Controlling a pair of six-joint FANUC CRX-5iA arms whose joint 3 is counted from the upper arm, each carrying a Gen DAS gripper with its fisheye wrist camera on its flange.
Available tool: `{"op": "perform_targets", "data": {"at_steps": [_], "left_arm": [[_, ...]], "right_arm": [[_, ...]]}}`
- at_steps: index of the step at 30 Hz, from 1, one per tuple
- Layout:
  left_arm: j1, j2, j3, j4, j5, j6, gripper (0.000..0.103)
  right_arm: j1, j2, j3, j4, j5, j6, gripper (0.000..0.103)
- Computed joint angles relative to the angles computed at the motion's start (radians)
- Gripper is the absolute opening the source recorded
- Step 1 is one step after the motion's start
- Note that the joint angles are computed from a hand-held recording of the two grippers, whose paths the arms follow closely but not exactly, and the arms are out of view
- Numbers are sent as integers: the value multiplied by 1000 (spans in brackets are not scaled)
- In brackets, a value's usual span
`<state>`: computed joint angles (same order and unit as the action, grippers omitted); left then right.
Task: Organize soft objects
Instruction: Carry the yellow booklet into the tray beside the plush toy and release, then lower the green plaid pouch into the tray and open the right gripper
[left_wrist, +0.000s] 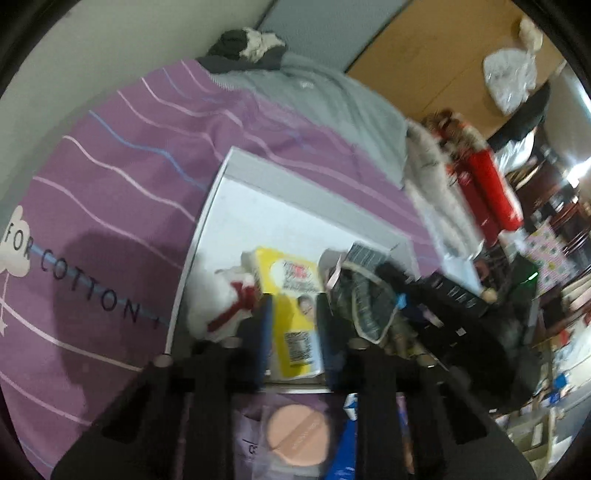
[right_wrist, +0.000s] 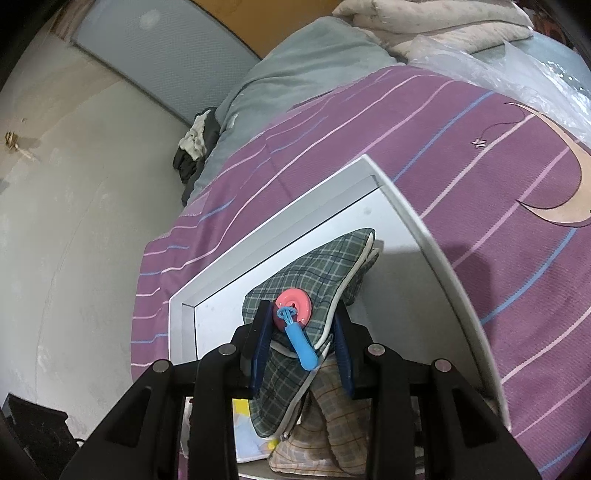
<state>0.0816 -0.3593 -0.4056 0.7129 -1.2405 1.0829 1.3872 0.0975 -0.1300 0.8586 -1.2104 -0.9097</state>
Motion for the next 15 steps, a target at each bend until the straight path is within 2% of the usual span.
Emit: {"op": "perform_targets", "data": {"at_steps": [4,5,8,15], "left_arm": [[-81,19,25,-85,29,12,11],[-105,30,35,-127,34,21,7],[-141,46,27,-157,52,36,5],[-137,36,24,-161,61,46,5]], "right_arm": [[-3,5,3,3,6,15,31],[-3,4,2,2,6,14,31],[-6,10,19,-39,-15,27,31],[-4,31,59,-86,-56,79,31]]}}
